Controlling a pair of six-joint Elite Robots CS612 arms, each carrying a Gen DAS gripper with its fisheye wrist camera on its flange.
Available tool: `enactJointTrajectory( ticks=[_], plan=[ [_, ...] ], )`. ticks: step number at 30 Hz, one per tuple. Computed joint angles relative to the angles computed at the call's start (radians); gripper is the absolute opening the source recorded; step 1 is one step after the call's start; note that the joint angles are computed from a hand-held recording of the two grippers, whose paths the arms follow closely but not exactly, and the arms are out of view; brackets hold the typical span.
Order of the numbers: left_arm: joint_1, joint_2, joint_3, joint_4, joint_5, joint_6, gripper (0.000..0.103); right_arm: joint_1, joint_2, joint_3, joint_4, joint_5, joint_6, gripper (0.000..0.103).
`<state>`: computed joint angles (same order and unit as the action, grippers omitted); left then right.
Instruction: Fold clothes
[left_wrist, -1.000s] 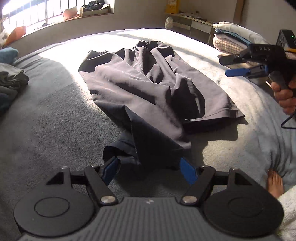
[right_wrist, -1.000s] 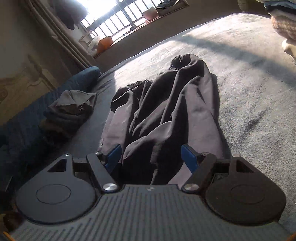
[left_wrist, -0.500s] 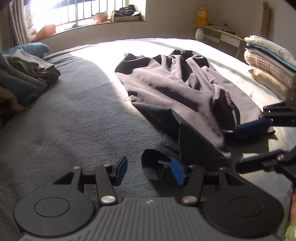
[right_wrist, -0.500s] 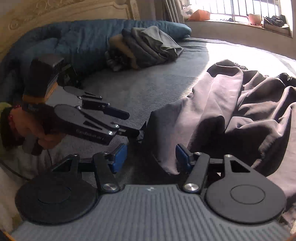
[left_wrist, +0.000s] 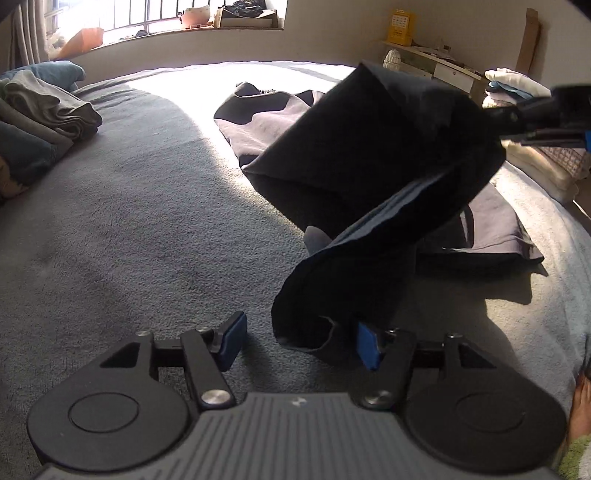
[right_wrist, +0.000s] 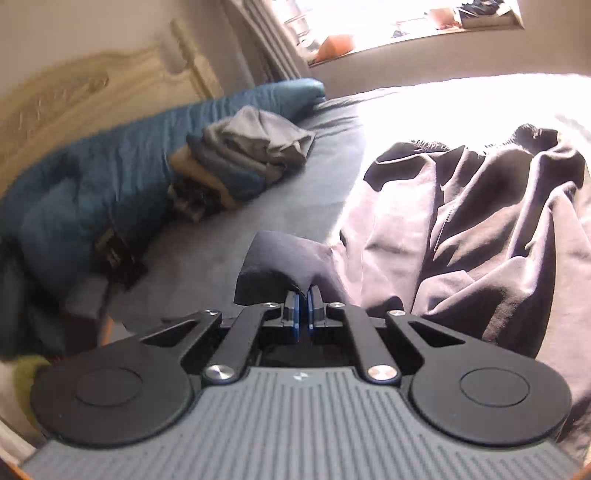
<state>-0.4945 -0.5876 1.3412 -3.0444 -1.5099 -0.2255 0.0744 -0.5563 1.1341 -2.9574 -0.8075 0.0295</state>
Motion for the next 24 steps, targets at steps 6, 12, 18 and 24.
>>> enactJointTrajectory(
  ticks=[6,12,18,24],
  plan=[
    [0.001,0.031,-0.038,-0.027,-0.022,-0.045,0.024,-0.025,0.106,-0.182,-0.054,0.17,0.381,0.003],
    [0.002,0.022,0.0,-0.141,-0.098,-0.076,0.003,-0.005,0.154,-0.282,0.023,0.207,0.367,0.002],
    [-0.017,-0.019,0.091,-0.294,-0.155,0.044,0.003,0.023,0.238,-0.474,0.238,0.333,0.242,0.003],
    [-0.032,-0.023,0.11,-0.255,-0.159,0.05,0.004,0.088,0.276,-0.589,0.708,0.3,-0.223,0.007]
  ],
)
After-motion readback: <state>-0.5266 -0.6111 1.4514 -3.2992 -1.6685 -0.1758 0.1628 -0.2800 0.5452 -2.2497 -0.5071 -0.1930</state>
